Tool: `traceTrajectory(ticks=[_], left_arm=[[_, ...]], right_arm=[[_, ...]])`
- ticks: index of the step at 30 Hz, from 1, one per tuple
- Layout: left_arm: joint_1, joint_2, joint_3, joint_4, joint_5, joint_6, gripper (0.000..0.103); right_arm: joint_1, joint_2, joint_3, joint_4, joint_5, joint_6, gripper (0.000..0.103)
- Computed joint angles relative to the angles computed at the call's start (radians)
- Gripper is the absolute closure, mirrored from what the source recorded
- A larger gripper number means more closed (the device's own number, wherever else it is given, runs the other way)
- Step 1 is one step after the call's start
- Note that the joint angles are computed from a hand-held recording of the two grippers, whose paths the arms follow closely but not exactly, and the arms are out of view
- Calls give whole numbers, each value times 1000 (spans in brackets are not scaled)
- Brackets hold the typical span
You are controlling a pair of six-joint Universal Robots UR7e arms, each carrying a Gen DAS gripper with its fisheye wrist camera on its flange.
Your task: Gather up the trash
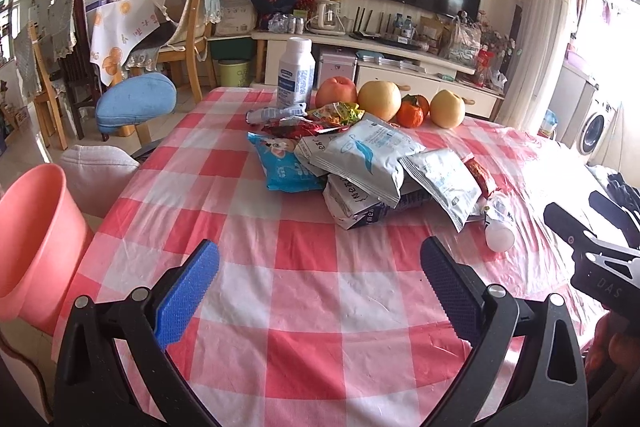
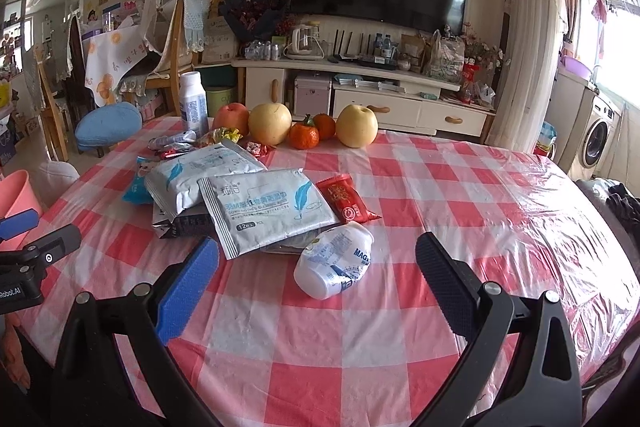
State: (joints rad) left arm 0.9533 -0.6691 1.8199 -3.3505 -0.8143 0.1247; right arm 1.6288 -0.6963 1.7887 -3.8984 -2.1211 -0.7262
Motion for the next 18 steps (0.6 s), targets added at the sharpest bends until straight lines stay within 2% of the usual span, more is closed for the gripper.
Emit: traceTrajectory(ticks=[18], left_arm=[[22,63,-96,35,-75,97,4]], right_arm=[[-15,51,-97,28,-27,-52,4]])
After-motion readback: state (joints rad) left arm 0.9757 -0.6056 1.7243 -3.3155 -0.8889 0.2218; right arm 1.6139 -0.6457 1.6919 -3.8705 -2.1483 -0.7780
